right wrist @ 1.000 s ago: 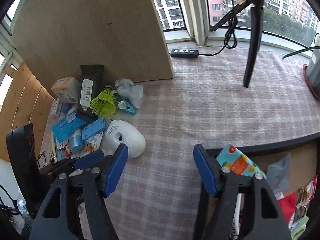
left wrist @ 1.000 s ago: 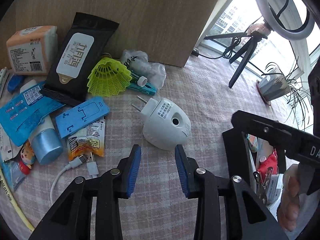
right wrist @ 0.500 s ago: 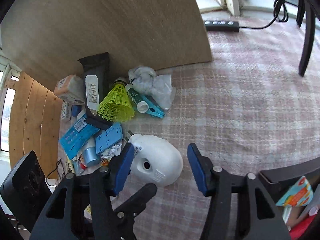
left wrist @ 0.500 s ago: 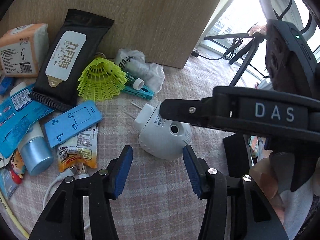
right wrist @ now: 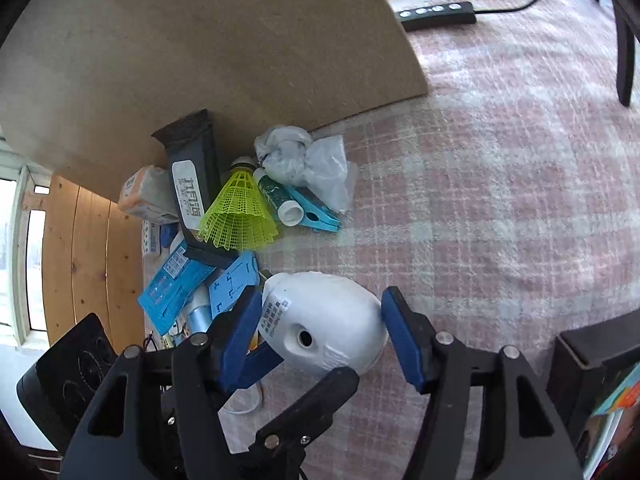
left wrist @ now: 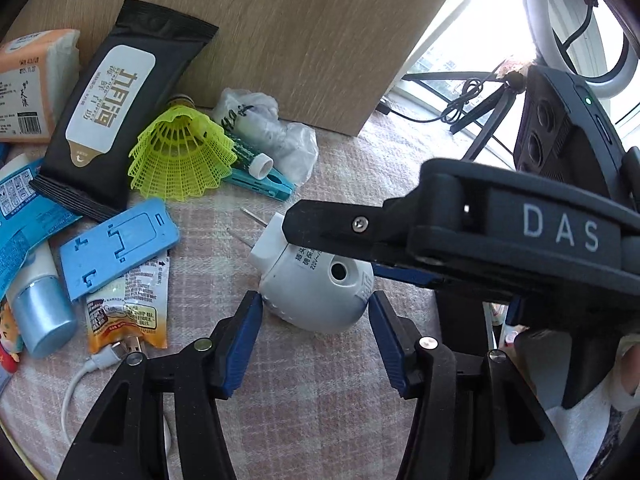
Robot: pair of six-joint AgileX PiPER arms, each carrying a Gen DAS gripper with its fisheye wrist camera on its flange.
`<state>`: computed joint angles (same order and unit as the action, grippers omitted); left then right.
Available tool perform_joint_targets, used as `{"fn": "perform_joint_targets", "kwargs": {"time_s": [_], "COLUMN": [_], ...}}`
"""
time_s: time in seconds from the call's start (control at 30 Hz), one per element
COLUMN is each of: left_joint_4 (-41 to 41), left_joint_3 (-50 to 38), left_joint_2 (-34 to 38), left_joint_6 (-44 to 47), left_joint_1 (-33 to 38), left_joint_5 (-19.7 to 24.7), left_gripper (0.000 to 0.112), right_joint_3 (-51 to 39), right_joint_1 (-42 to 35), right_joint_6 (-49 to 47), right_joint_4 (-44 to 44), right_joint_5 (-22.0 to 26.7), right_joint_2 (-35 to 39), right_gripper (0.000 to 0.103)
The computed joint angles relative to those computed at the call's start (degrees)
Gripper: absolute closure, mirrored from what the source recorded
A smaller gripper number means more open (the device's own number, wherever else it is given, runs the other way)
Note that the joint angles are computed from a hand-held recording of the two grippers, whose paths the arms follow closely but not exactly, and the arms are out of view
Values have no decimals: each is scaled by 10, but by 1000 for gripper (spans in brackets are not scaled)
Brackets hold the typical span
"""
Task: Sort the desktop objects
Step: 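Grasp the white mosquito repeller with the right gripper and lift it, then carry the repeller with the right gripper into the black tray and release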
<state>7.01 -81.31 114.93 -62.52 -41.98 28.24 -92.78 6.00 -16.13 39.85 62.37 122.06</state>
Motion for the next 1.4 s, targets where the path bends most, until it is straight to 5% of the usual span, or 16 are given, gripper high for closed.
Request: {"fn": "perform_joint_targets", "kwargs": {"time_s": [0.23, 0.37, 0.43, 0.67, 1.03, 1.4], "left_joint_4": [75, 69, 6, 27, -24, -14], "left_joint_3": [20, -52, -13, 57, 12, -92], "left_joint_2": [-33, -3, -17, -48, -15, 36], "left_joint_6": [-75, -16, 8, -41, 30, 83], "left_joint_1": [-18, -31, -18, -14, 17, 3], "left_joint_5": [-14, 72, 33, -6, -25, 41], "left_gripper": [63, 77, 79, 76, 76, 77], "right_joint_3": [19, 43, 50, 60, 26, 7], "right_joint_1": [-5, -11, -5, -3, -63, -39], "right_joint_6": [-3, -14, -16, -20, 2, 18], "right_joint_4": [6, 26, 22, 8, -49, -42], "right_joint_5": [11, 11, -2, -10, 19, 2], "right_joint_2": [-11, -12, -16, -36, -68, -33], "right_gripper": [41, 46, 46, 46, 46, 49]}}
